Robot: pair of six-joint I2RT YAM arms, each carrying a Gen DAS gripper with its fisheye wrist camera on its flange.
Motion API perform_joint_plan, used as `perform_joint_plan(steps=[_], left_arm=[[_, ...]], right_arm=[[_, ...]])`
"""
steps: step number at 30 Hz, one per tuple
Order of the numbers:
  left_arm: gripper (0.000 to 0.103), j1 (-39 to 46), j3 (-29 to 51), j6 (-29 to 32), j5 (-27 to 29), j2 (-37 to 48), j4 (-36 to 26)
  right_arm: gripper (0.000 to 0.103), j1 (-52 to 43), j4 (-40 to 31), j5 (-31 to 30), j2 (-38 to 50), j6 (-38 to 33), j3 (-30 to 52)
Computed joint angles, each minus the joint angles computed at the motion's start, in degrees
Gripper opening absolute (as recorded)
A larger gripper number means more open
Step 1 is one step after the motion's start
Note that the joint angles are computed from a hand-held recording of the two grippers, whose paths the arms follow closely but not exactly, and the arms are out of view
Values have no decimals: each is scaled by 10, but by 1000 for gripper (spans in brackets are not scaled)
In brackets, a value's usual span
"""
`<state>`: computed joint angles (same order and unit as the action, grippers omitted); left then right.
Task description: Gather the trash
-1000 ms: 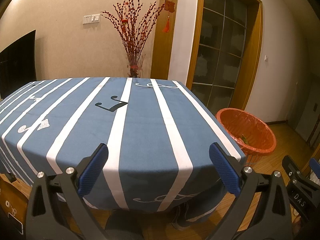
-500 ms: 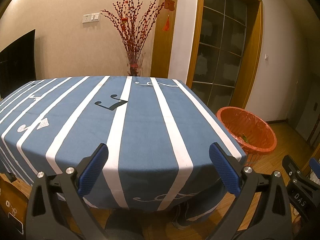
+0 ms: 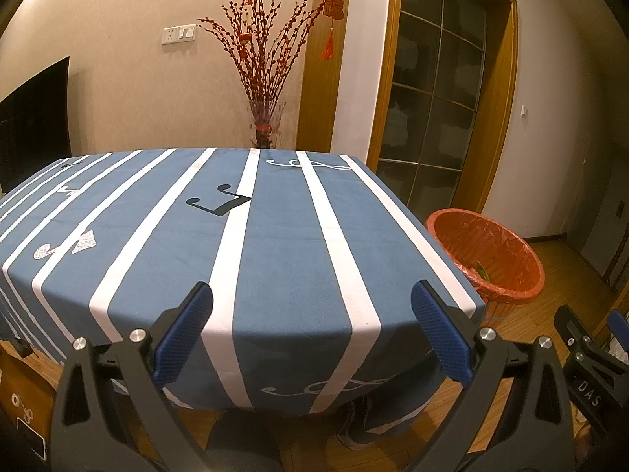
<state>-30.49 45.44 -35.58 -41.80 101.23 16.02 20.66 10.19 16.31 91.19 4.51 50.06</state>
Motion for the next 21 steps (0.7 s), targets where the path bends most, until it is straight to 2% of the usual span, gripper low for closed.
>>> perform_joint_plan(steps=[21], left_arm=[[99, 1, 9, -9, -6, 6, -17]], right_arm=[[100, 3, -1, 2, 1, 1, 0]])
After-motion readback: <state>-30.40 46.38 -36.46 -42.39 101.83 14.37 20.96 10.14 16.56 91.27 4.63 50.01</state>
